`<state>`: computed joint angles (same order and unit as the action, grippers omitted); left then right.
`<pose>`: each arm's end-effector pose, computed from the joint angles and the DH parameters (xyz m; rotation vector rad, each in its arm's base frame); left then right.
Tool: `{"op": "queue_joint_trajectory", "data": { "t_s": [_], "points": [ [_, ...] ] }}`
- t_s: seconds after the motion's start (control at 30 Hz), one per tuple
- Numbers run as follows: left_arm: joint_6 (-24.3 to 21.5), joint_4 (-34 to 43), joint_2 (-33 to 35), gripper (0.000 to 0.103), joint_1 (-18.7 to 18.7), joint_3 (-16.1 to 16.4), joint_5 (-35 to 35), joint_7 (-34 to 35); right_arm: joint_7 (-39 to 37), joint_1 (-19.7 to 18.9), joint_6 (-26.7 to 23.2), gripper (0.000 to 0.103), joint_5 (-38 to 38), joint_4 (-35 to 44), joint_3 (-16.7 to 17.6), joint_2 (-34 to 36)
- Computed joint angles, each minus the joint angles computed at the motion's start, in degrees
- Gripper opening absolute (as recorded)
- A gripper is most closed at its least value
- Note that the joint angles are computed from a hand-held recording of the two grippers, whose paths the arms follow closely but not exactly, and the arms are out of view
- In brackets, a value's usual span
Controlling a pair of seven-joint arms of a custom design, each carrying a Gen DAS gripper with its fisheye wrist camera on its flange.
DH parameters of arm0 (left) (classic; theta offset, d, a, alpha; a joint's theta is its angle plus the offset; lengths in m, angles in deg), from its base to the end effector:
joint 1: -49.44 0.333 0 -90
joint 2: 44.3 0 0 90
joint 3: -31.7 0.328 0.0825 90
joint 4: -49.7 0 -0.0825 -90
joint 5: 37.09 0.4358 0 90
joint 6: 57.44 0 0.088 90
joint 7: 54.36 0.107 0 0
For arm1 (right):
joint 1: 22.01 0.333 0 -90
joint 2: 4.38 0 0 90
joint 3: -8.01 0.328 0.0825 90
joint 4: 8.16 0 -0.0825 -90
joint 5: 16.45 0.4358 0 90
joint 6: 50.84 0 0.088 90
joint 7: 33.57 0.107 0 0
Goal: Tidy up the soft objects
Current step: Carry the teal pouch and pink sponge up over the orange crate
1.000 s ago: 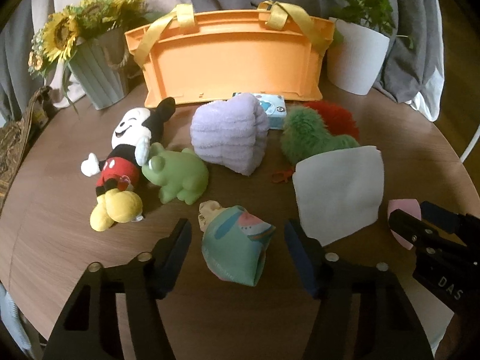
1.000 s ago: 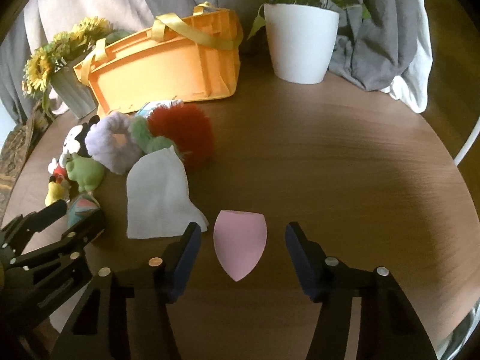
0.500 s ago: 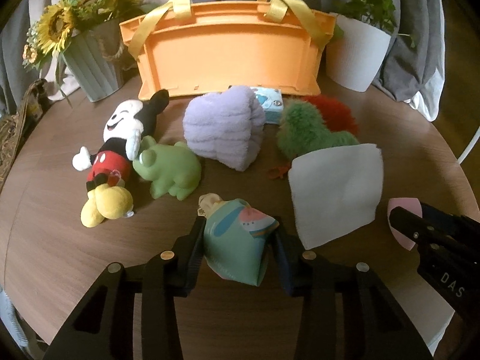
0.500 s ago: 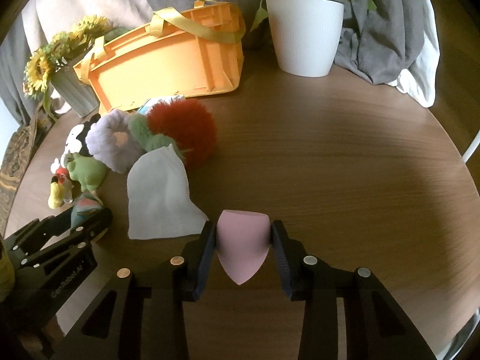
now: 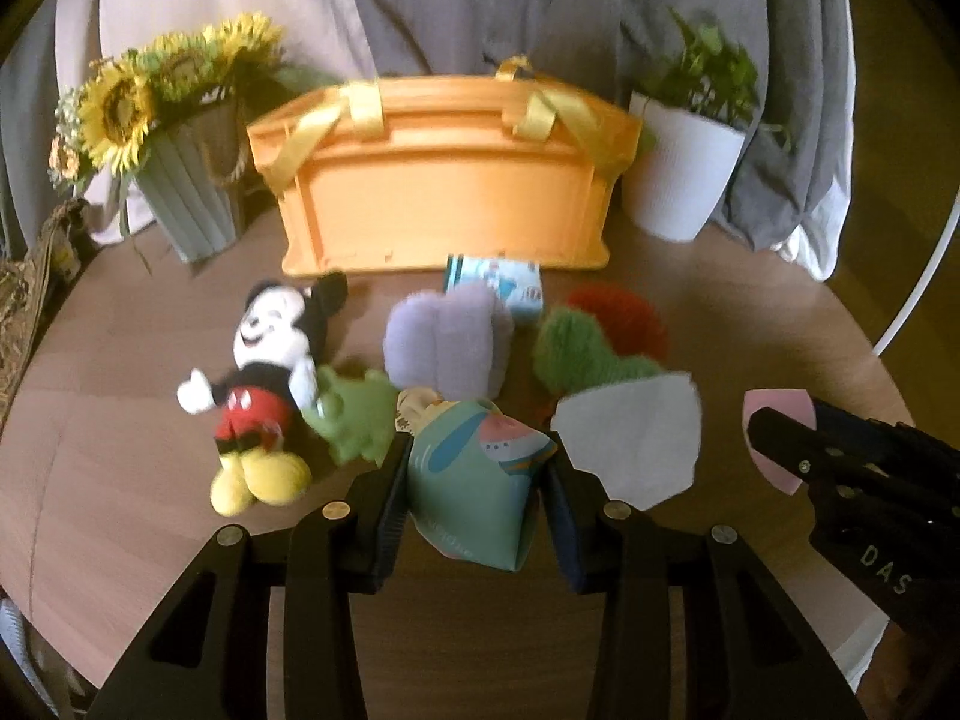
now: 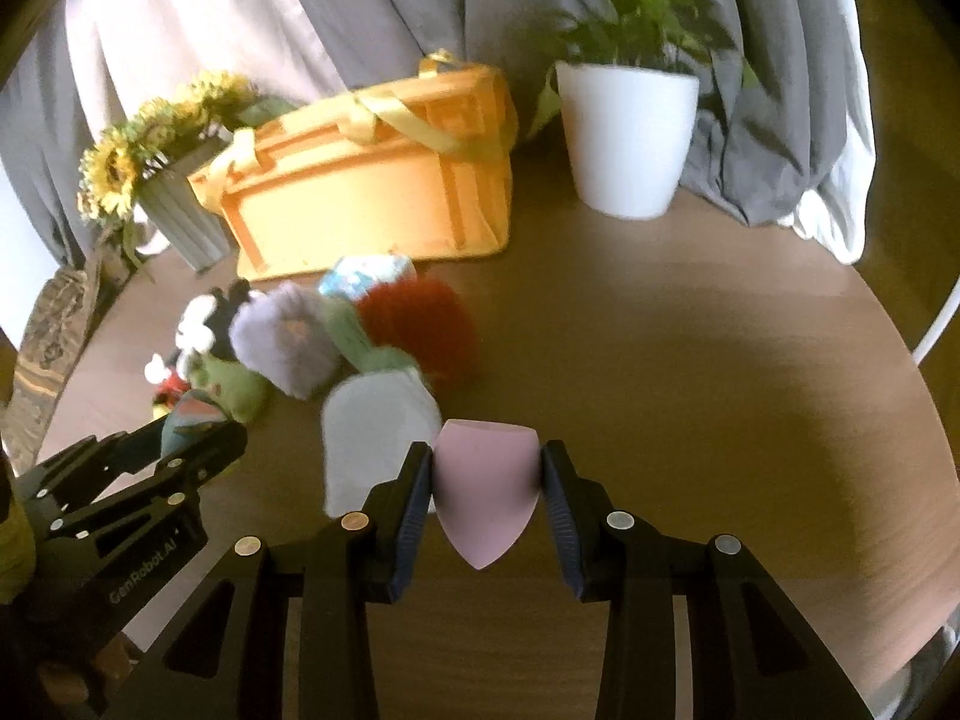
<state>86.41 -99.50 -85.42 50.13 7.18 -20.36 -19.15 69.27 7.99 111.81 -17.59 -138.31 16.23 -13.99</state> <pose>0.3909 -0.1857 0.5143 -2.0568 1.4147 -0.6108 0.4542 0.3626 0.4983 -2.0769 1.2790 -0.3556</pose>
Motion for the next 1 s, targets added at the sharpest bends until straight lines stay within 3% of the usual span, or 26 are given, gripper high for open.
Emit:
{"op": "queue_joint_trajectory", "data": {
  "t_s": [0.5, 0.77, 1.0],
  "points": [
    [3.3, 0.9, -5.4, 0.04, 4.1, 0.6, 2.3, 4.9, 5.8, -0.2, 5.1, 0.038, -5.8, 3.5, 1.6, -0.7],
    [5.7, 1.9, -7.2, 0.04, 8.2, -0.1, 3.6, 6.7, 8.5, -0.5, 7.9, 0.038, -8.8, 6.4, 2.1, 0.8],
    [9.1, 3.2, -7.2, 0.04, 12.3, -0.4, 4.4, 8.2, 15.4, -2.9, 10.7, 0.038, -17.6, 10.8, 4.1, 3.6]
  ]
}}
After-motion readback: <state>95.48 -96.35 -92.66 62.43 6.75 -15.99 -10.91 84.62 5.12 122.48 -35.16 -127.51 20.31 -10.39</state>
